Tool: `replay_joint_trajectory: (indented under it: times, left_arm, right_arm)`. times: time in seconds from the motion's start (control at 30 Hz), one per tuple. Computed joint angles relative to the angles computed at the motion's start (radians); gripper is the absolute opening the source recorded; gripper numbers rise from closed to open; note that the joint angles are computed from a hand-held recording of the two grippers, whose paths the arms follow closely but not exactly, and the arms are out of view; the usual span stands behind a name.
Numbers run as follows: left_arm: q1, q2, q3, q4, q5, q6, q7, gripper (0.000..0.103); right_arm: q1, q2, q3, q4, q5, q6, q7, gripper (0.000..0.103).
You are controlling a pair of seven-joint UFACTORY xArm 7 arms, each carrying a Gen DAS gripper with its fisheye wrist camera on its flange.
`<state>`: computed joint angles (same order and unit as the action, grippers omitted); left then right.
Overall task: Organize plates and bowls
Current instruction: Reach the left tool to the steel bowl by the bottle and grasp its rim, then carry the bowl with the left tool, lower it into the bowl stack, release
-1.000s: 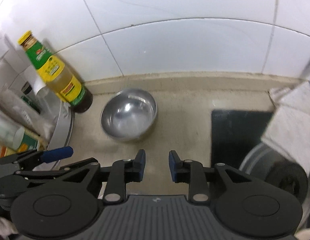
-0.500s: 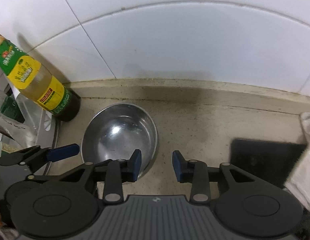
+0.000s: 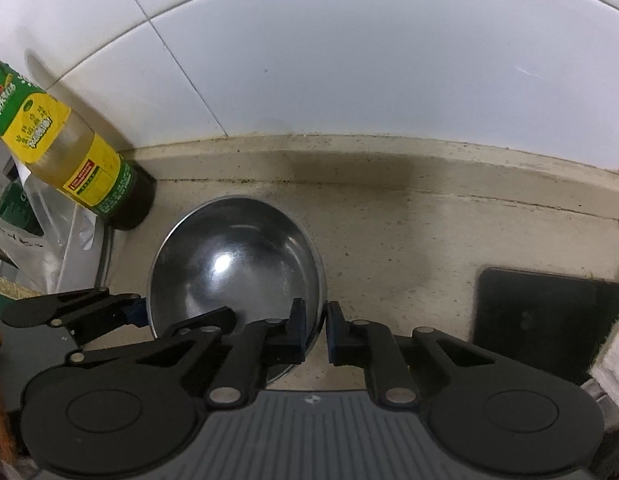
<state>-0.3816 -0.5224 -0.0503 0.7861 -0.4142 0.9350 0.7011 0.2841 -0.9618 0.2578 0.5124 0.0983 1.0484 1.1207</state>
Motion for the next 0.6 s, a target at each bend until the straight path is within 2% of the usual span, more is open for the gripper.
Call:
replay_joint_trajectory:
  times: [0.4,0.6]
  left_arm:
    - [-0.011,-0.07,0.024,0.0,-0.031,0.018,0.03,0.04]
    - [-0.013,-0.112,0.037,0.001,-0.036,0.055,0.044,0.041]
  right_arm:
    - [-0.007,-0.051,0.031,0.05,-0.024,0.065,0.031,0.011]
    - [-0.015,-0.064,0.048,0.088,-0.038,0.104,0.045,0.011]
